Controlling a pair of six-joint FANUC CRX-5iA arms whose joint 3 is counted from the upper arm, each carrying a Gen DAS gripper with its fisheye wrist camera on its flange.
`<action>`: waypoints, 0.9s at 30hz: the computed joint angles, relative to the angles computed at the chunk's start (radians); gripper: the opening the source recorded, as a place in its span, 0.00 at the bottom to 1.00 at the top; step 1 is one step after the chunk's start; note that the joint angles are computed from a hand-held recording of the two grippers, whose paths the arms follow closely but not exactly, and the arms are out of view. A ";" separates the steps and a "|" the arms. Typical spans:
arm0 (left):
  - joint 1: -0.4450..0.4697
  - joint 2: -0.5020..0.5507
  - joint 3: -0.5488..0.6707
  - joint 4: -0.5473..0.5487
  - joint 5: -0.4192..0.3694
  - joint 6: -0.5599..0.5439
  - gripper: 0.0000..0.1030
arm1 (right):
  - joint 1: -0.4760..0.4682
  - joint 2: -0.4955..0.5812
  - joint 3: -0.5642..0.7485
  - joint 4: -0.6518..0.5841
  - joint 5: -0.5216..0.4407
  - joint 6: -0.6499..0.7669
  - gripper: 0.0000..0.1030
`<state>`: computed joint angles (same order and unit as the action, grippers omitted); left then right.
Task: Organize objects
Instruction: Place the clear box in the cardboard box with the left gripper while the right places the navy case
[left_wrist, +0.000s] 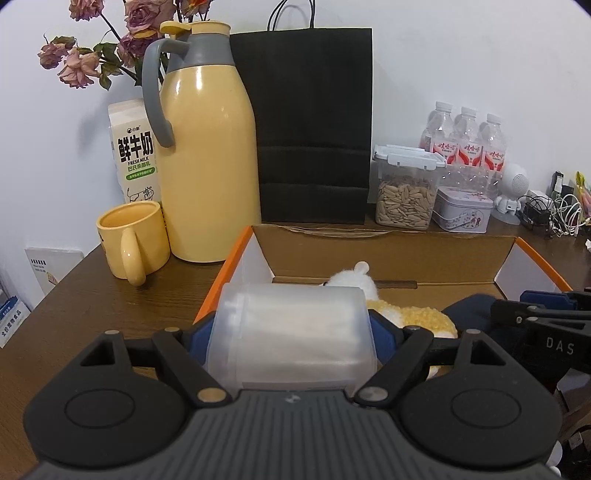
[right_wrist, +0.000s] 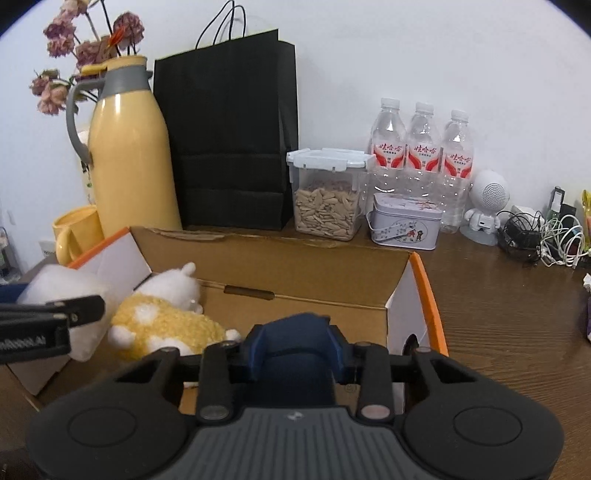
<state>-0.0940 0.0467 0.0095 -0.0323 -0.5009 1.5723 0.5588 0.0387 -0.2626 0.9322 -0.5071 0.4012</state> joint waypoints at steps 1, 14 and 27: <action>0.001 0.000 -0.001 0.005 -0.001 -0.003 0.81 | 0.001 -0.001 -0.001 0.006 -0.005 -0.003 0.33; 0.010 -0.074 -0.104 0.097 0.139 -0.075 1.00 | 0.003 -0.052 -0.036 0.021 0.024 0.002 1.00; 0.023 -0.222 -0.292 0.396 0.268 -0.372 1.00 | 0.058 -0.188 -0.144 0.183 -0.022 -0.104 1.00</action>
